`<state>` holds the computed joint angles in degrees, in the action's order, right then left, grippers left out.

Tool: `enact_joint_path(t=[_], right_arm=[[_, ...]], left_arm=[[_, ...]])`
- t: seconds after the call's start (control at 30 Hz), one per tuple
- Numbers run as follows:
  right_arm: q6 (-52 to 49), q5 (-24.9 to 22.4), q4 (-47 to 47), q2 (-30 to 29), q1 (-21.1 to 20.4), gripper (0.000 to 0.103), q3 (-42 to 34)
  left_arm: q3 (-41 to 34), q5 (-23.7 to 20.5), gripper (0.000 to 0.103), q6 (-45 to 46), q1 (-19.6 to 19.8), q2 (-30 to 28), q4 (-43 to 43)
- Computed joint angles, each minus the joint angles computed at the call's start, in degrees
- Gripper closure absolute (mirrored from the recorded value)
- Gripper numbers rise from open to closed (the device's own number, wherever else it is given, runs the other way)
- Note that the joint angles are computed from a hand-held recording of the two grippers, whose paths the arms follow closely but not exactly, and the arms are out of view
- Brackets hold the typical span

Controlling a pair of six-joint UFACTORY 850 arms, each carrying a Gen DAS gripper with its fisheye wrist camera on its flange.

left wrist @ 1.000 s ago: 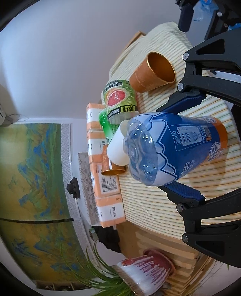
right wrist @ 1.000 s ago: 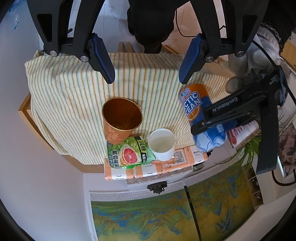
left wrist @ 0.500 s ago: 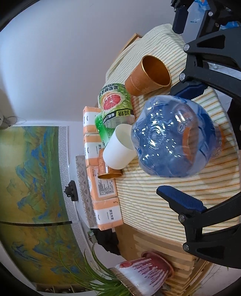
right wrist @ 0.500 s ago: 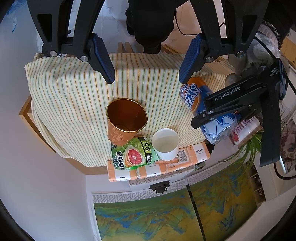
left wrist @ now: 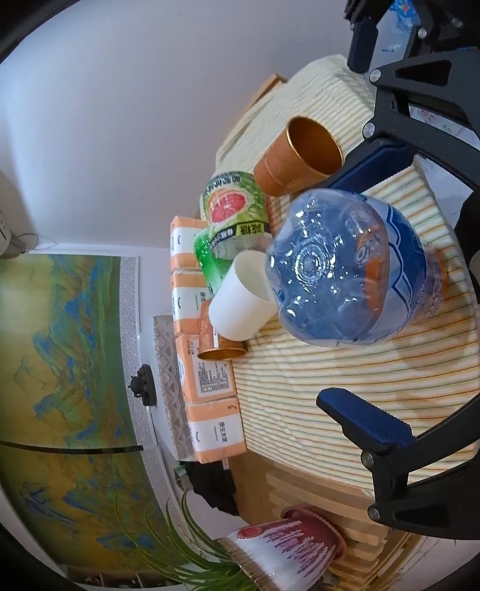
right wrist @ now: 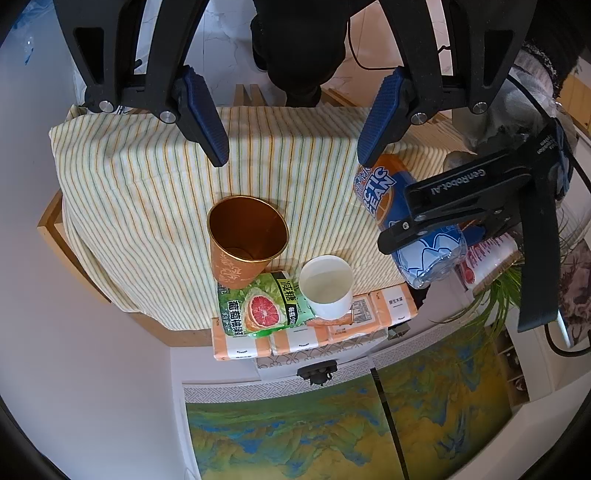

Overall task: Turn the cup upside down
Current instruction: 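Lower the bottle standing onto the tablecloth and open the left gripper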

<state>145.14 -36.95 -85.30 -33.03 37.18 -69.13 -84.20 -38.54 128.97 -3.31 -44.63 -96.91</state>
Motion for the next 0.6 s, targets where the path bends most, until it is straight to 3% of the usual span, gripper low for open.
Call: enact_joint_path(t=[0.3,0.6], right_arm=[[0.55,-0.37,-0.08,0.26,0.16,0.034,0.08],[0.29,-1.95,0.14,0.72,0.73,0.033,0.22]], left_arm=[[0.16,-2.1,0.001,-2.44,1.0,1.1,1.47],[1.53,-7.03,0.001,-3.18,3.7,4.34,-0.65]])
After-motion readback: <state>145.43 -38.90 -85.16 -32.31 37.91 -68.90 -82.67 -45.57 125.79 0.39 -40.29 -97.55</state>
